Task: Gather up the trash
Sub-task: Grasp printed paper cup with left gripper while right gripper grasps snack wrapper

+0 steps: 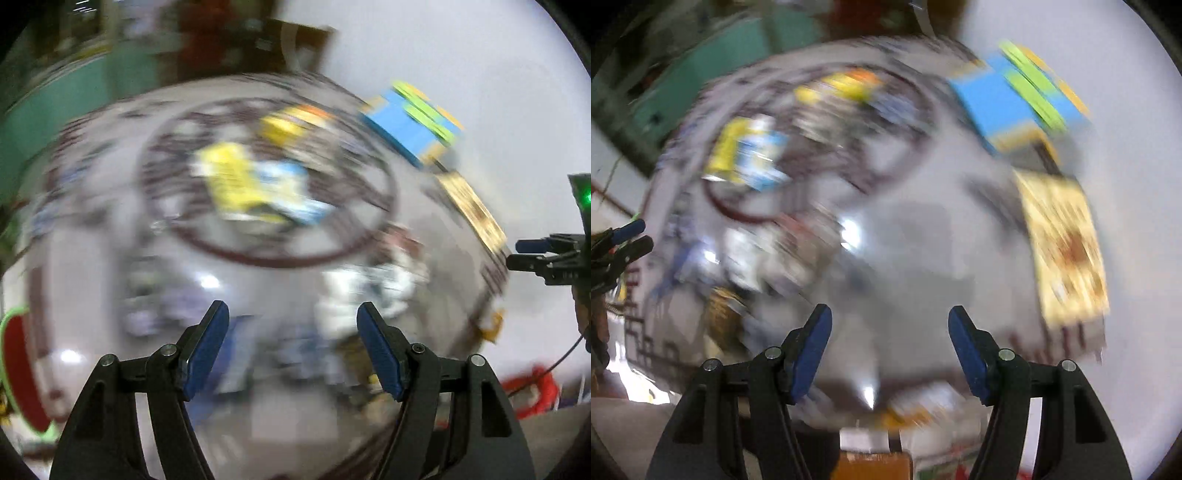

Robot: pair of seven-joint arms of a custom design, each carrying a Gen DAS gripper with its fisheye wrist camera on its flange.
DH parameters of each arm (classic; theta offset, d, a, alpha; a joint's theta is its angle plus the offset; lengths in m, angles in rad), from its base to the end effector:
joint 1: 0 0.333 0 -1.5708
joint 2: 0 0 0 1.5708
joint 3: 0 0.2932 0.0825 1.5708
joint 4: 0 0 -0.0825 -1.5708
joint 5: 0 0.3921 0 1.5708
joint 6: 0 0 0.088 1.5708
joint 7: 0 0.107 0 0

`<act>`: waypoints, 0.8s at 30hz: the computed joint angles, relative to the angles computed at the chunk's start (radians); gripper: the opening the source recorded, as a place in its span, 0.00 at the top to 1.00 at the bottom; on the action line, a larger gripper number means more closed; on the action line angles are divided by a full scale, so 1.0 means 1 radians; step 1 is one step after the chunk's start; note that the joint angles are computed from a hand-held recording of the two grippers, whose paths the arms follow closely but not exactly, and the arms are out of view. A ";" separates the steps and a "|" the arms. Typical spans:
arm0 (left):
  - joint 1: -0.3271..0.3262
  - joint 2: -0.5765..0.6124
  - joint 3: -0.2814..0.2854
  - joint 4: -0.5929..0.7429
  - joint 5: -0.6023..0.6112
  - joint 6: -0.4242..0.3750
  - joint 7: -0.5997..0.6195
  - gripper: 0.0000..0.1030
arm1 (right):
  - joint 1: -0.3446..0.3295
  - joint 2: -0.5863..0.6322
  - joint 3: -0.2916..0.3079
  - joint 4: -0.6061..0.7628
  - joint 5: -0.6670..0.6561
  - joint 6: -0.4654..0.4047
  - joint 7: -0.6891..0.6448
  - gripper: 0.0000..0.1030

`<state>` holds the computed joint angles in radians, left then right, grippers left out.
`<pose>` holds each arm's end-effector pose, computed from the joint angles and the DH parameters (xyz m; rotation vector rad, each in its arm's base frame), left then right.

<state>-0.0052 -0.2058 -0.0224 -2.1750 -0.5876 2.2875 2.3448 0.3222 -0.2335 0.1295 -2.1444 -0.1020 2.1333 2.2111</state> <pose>0.5322 -0.0278 0.4902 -1.5202 2.5069 -0.8694 0.4679 0.2256 0.4986 -1.9285 2.2280 -0.2527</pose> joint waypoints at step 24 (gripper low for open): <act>-0.018 0.117 -0.071 0.085 0.148 0.051 -0.287 0.77 | 0.056 -0.020 -0.038 -0.259 0.296 0.342 -0.123 0.92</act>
